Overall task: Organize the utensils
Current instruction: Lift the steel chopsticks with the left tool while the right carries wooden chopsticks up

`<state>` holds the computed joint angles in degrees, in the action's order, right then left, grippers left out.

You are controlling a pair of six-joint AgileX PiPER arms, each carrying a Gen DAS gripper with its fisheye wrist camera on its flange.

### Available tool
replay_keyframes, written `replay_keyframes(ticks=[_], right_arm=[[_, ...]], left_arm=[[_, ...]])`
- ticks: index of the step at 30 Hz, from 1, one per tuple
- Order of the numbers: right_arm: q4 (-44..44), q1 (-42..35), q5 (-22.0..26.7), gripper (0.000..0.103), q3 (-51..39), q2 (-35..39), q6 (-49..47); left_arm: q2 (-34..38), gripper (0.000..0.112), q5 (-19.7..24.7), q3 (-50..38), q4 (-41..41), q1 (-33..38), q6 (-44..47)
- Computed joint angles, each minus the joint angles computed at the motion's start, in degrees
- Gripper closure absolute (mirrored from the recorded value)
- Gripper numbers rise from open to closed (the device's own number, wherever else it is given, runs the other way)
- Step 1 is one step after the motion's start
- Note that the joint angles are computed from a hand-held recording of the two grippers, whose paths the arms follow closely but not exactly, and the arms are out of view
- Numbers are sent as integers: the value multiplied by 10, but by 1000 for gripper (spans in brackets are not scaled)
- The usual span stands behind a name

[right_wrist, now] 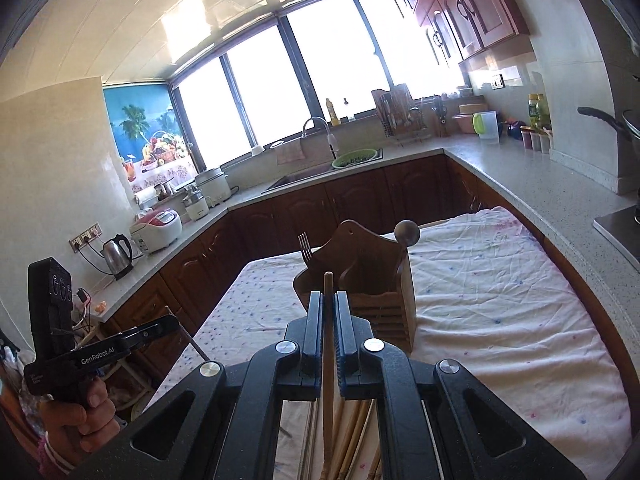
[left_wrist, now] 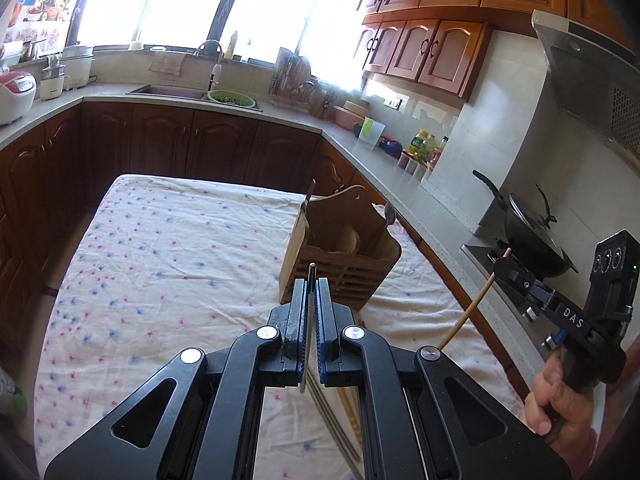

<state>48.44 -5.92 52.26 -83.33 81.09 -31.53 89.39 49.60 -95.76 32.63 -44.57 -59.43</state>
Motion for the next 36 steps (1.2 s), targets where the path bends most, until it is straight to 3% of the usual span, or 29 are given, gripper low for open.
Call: replay_keyframes(ticks=[36], right_arm=[[22, -10, -1, 98, -53, 21, -1]], left_arm=[[15, 112, 9, -61, 34, -9, 15]])
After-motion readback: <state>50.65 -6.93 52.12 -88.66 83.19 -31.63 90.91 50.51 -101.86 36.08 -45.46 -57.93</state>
